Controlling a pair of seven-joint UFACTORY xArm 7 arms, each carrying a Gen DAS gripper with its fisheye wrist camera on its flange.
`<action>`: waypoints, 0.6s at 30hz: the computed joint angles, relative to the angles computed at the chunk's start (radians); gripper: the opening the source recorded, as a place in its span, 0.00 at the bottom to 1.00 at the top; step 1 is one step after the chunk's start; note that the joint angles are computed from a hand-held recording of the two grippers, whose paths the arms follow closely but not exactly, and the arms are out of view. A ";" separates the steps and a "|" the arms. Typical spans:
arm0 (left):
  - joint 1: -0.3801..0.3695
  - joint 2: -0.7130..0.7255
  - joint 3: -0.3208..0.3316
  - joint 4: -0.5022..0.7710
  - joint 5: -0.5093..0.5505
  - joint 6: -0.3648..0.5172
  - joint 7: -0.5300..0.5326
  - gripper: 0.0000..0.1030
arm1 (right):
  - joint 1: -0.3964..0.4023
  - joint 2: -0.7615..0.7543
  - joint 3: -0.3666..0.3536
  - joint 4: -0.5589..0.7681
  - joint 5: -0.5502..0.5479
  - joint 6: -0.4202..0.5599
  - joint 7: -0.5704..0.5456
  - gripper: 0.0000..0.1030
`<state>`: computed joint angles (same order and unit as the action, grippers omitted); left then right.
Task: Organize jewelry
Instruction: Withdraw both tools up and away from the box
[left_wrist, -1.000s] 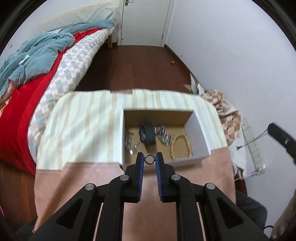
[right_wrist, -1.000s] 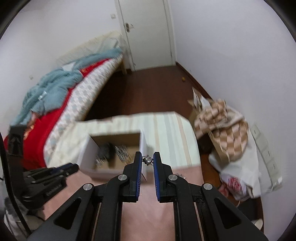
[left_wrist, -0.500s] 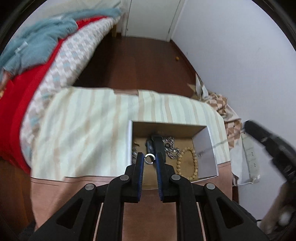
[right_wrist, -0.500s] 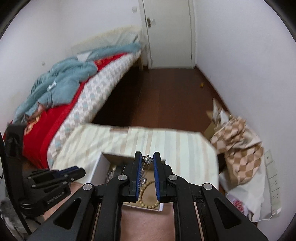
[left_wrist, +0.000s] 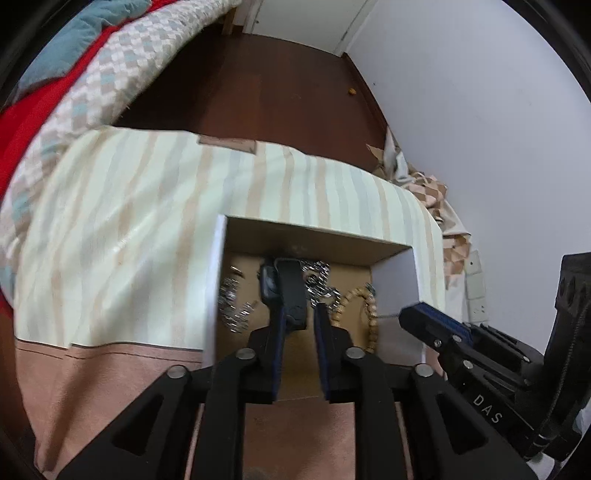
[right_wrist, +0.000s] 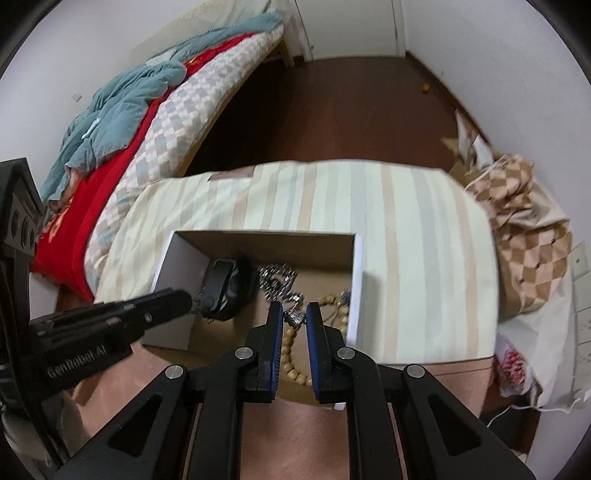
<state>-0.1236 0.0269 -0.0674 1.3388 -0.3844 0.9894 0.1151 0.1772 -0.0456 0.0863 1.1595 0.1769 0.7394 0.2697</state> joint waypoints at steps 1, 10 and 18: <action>-0.001 -0.001 0.000 0.005 0.021 -0.002 -0.011 0.28 | -0.001 0.003 -0.003 0.004 0.018 0.011 -0.012 0.14; 0.003 -0.065 0.007 -0.047 0.161 -0.095 -0.059 0.90 | 0.000 -0.021 0.002 0.007 0.005 0.047 -0.002 0.43; 0.016 -0.144 0.003 -0.165 0.390 -0.171 -0.184 1.00 | 0.013 -0.049 0.031 0.008 -0.200 0.107 0.163 0.96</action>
